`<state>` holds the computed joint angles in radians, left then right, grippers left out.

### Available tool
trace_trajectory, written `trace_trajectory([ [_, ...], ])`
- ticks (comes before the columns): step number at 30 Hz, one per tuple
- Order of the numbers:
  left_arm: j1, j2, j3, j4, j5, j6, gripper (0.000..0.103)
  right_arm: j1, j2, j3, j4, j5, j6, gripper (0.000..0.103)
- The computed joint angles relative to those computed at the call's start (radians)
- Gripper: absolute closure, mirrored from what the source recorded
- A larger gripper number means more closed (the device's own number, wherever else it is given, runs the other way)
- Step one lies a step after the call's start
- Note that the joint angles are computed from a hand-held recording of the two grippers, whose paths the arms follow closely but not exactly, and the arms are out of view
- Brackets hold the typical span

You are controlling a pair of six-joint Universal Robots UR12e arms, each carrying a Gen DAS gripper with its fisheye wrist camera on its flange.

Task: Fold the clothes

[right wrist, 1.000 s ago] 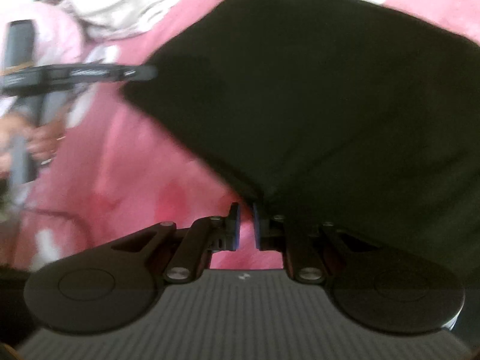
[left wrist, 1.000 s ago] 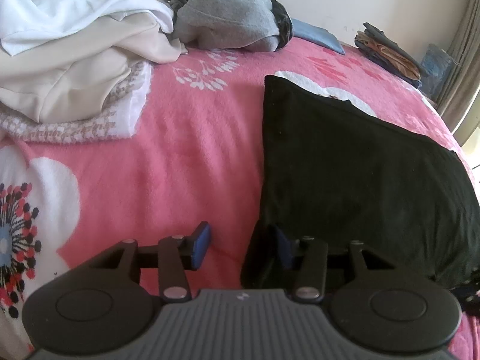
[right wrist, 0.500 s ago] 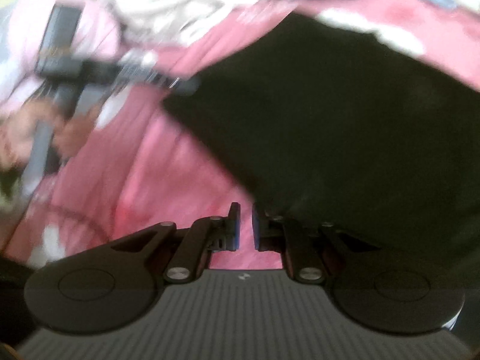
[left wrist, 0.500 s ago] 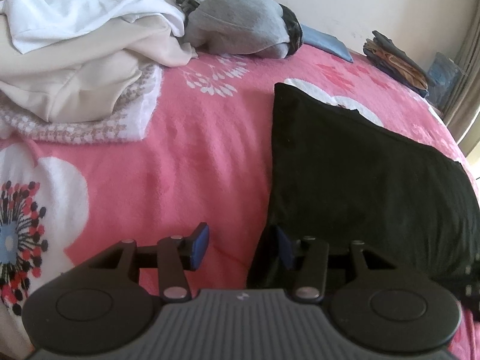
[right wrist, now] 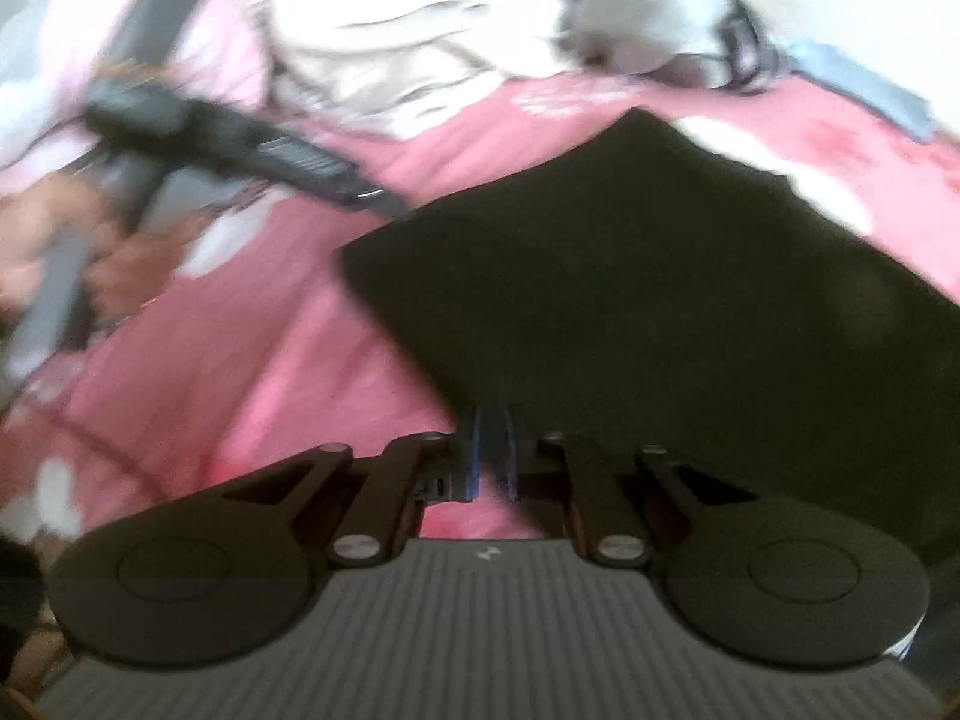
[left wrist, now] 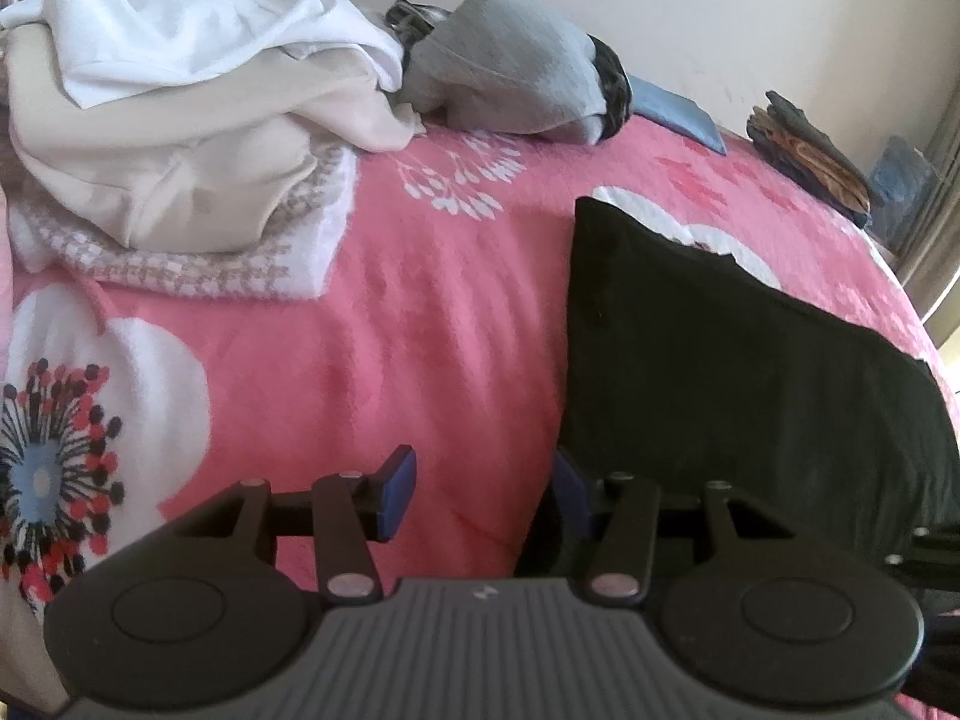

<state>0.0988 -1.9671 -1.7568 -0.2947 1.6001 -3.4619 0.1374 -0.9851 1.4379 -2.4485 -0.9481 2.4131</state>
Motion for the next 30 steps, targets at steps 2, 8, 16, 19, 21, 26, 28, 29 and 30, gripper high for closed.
trace_trajectory([
  [2,0.002,0.000,0.001,-0.001,0.001,-0.014,0.051,0.012,0.015,-0.011,0.013,-0.018,-0.003,0.096],
  [8,0.013,0.008,-0.006,-0.010,-0.006,-0.060,0.051,0.037,0.012,0.004,0.063,0.068,-0.122,0.096],
  [16,0.015,0.013,-0.009,-0.003,0.013,-0.081,0.050,0.061,0.061,-0.052,0.007,0.037,-0.029,0.095],
  [19,0.018,0.017,-0.010,0.006,0.015,-0.099,0.048,0.072,0.047,-0.028,0.052,0.091,-0.115,0.095],
  [21,0.019,0.021,-0.013,0.016,0.017,-0.110,0.047,0.069,0.040,-0.020,0.050,0.137,-0.106,0.096],
  [26,0.019,0.024,-0.015,0.028,0.021,-0.109,0.046,0.073,0.073,-0.065,-0.020,0.088,0.052,0.095],
  [28,0.018,0.023,-0.013,0.025,0.019,-0.113,0.046,0.079,0.084,-0.085,0.021,0.076,0.071,0.095],
  [29,0.017,0.022,-0.013,0.027,0.017,-0.114,0.046,0.080,0.076,-0.074,0.034,0.087,0.051,0.095],
  [30,0.017,0.022,-0.014,0.032,0.014,-0.116,0.046,0.082,0.068,-0.064,0.048,0.098,0.029,0.095],
])
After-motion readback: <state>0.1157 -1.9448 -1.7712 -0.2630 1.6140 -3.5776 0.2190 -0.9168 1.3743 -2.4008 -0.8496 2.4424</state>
